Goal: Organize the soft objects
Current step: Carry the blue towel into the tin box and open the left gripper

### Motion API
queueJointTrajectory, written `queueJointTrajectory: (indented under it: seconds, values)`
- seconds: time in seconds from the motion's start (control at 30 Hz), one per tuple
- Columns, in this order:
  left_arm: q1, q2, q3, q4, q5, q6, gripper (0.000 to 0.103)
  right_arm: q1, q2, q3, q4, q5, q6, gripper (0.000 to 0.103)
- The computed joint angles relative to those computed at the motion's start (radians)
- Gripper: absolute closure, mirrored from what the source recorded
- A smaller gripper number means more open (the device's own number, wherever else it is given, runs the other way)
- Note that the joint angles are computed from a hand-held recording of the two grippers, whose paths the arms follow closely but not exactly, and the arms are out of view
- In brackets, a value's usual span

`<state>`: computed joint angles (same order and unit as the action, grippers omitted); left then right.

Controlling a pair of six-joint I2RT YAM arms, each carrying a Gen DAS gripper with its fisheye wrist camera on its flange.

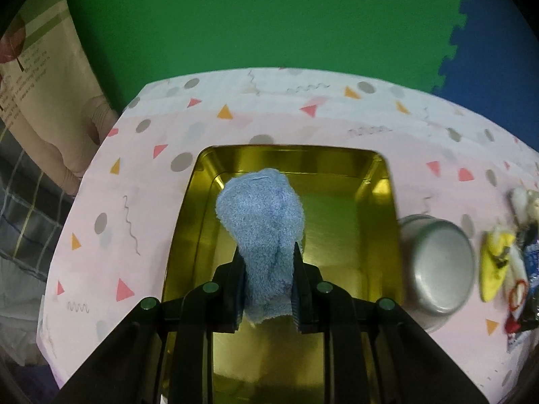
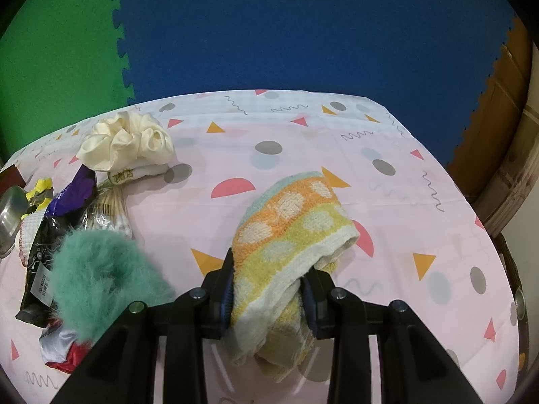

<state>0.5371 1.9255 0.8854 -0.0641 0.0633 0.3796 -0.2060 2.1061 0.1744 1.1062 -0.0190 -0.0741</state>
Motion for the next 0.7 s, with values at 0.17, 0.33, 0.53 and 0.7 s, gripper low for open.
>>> queueJointTrajectory:
  seconds: [0.17, 0.33, 0.53, 0.7]
  values:
    - [0.000, 0.069, 0.055, 0.007, -0.035, 0.015, 0.083, 0.000, 0.001, -0.001, 0.002, -0.002, 0.002, 0.068]
    - [0.003, 0.111, 0.093, 0.010, -0.054, 0.003, 0.080, -0.001, 0.001, 0.000, 0.000, -0.001, 0.000, 0.068]
    - [0.017, 0.137, 0.111, 0.019, -0.070, -0.006, 0.076, -0.002, 0.002, 0.000, 0.002, -0.002, -0.001, 0.068]
    - [0.028, 0.125, 0.096, 0.026, -0.059, -0.001, 0.071, -0.002, 0.002, 0.000, 0.002, -0.002, -0.001, 0.068]
